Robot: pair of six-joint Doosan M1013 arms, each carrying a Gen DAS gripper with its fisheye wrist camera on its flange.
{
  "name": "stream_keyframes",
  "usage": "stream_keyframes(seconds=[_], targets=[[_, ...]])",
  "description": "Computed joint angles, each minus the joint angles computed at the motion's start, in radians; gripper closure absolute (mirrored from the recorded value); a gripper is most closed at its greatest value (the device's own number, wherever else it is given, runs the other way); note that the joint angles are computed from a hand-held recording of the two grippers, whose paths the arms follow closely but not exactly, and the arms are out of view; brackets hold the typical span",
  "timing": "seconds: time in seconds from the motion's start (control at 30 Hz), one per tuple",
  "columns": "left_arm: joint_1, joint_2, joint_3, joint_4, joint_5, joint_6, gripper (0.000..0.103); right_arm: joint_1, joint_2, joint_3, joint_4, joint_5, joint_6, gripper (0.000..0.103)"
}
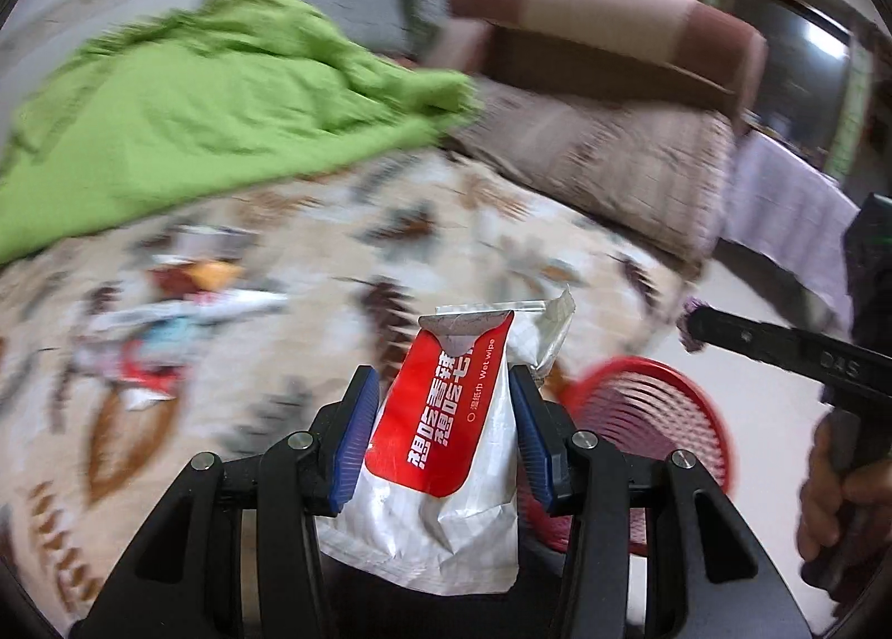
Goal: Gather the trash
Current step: 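Carry both items over the red wastebasket and open both tools to drop them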
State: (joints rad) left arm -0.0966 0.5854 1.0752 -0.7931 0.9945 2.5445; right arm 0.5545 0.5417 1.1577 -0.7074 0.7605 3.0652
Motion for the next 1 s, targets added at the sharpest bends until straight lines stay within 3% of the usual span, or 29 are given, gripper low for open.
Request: stream_keyframes(seconds=[0.13, 0.27, 0.3, 0.33, 0.37, 0.43, 0.77, 1.0], targets=[[-0.036, 0.028, -0.044, 0.013, 0.147, -0.026, 0.057, 0.000, -0.058, 0.087, -0.040, 0.035, 0.103, 0.069], [-0.068, 0.033, -0.040, 0.027, 0.216, -0.020, 0.056, -0.003, -0.088, 0.146, -0.035, 0.034, 0.157, 0.068], [-0.074, 0.033, -0.038, 0.031, 0.224, -0.017, 0.052, -0.005, -0.092, 0.158, -0.029, 0.019, 0.166, 0.066], [-0.080, 0.031, -0.034, 0.037, 0.227, -0.015, 0.043, -0.006, -0.095, 0.166, -0.024, 0.007, 0.176, 0.064], [-0.085, 0.031, -0.033, 0.042, 0.228, -0.017, 0.040, -0.006, -0.096, 0.171, -0.030, 0.010, 0.193, 0.060], [-0.084, 0.029, -0.027, 0.036, 0.231, -0.012, 0.038, -0.003, -0.099, 0.177, -0.054, 0.028, 0.228, 0.044], [-0.043, 0.022, -0.033, -0.017, 0.180, 0.003, 0.036, -0.011, -0.059, 0.106, -0.037, -0.009, 0.131, 0.044], [0.008, 0.033, -0.050, -0.005, 0.092, -0.042, 0.035, -0.017, 0.038, -0.052, 0.119, -0.039, -0.125, 0.043]])
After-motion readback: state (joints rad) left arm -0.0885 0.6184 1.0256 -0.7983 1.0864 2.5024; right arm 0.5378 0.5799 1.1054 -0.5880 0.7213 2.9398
